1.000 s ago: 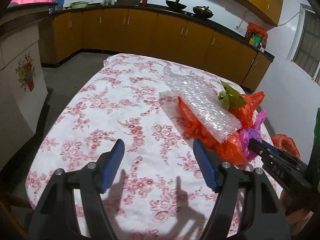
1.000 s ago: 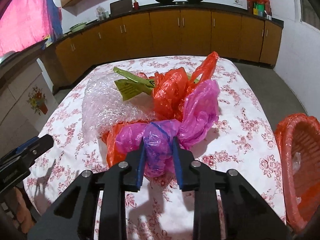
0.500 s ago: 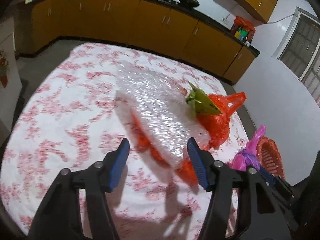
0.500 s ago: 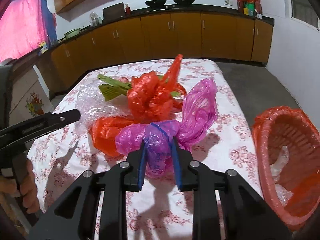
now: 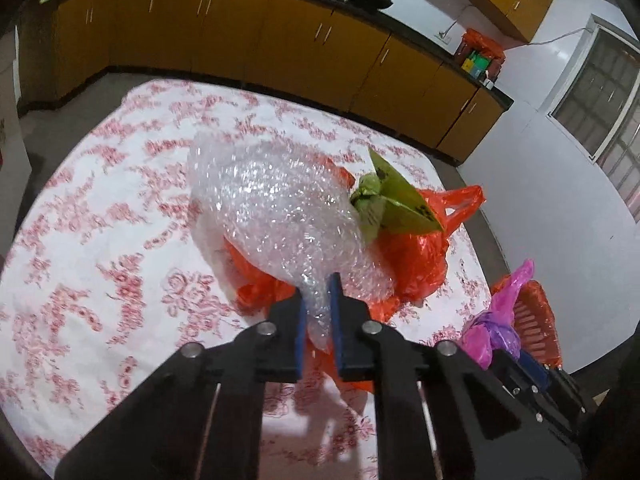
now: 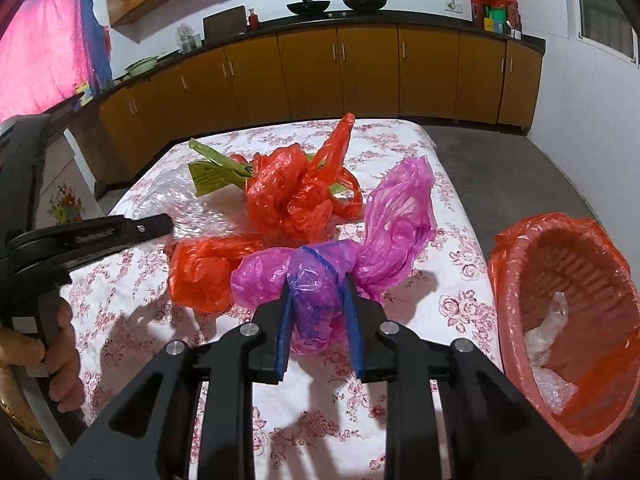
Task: Collect trash
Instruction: 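Grasp the pink-purple bag with the right tool while the left tool grasps bubble wrap, then carry both items over the wastebasket and open both tools to release them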
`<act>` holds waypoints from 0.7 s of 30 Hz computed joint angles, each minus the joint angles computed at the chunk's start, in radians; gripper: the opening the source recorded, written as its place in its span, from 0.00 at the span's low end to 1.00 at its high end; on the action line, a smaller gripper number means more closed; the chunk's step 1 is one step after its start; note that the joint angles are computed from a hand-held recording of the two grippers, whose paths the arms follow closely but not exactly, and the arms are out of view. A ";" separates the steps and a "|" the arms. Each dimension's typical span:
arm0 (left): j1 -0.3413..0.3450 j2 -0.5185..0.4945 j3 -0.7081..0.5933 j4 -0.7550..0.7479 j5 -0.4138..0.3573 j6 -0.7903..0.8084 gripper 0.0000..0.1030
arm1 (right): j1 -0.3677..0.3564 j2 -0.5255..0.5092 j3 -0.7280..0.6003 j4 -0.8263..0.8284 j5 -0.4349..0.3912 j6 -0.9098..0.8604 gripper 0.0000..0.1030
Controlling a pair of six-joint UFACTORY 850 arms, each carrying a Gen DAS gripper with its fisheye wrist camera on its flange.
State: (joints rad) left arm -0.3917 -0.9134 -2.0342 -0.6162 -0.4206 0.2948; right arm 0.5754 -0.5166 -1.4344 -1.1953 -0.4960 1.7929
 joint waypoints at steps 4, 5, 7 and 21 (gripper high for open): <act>0.007 0.043 0.048 -0.007 0.040 0.044 0.09 | 0.003 0.007 0.008 -0.009 -0.002 0.005 0.23; 0.012 0.059 0.068 -0.025 0.051 0.071 0.09 | 0.004 0.008 0.009 -0.010 -0.002 0.006 0.23; 0.017 0.081 0.091 -0.040 0.067 0.096 0.09 | 0.004 0.012 0.014 -0.016 -0.001 0.012 0.23; 0.047 0.231 0.288 -0.031 0.192 0.149 0.09 | 0.019 0.056 0.058 -0.082 -0.022 0.060 0.23</act>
